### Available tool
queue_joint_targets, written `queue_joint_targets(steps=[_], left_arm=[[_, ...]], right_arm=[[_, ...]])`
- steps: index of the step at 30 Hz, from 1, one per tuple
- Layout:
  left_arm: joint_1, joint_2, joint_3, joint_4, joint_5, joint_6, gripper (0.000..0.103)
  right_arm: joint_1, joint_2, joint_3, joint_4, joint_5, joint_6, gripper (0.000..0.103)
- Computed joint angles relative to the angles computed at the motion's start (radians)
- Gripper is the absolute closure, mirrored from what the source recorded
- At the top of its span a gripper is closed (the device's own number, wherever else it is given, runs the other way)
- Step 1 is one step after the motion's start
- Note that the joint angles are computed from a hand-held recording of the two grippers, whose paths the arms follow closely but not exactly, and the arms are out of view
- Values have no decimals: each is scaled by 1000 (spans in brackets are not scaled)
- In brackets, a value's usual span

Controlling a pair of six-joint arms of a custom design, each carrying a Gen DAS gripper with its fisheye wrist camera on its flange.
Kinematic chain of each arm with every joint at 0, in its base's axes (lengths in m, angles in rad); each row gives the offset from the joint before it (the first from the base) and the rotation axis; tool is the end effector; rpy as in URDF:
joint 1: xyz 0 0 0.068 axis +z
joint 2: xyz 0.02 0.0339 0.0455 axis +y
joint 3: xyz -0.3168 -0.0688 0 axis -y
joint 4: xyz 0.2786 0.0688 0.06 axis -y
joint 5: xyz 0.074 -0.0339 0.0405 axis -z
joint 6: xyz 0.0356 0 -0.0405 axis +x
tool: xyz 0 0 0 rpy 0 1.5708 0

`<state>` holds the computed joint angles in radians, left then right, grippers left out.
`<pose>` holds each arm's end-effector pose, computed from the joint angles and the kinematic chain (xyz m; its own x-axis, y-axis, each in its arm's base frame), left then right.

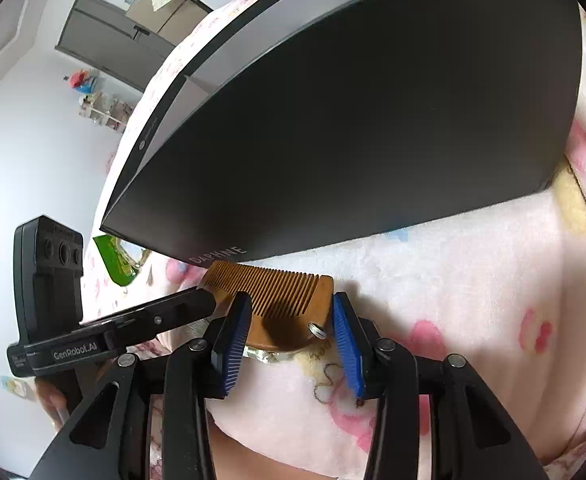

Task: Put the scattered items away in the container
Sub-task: 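Lift the orange comb and carry it over the black box with the right gripper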

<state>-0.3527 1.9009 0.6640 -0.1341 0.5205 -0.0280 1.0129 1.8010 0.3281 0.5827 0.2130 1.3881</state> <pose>0.2674 -0.1173 0.0668 -0.9304 0.3166 -0.1847 0.3664 0.7892 -0.4928 0.1375 0.2061 0.0660 -0.8209 0.5000 -0.2759 0.2667 0.7629 0.5889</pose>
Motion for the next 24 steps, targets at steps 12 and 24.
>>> queue_joint_targets(steps=[12,24], left_arm=[[-51,-323,-62,-54,-37,78,64],[-112,-225,320,-163,4,13,64]], right_arm=[[96,-295,117,-474,270,-84,70],[-274,-779,186,-717,157,-551,70]])
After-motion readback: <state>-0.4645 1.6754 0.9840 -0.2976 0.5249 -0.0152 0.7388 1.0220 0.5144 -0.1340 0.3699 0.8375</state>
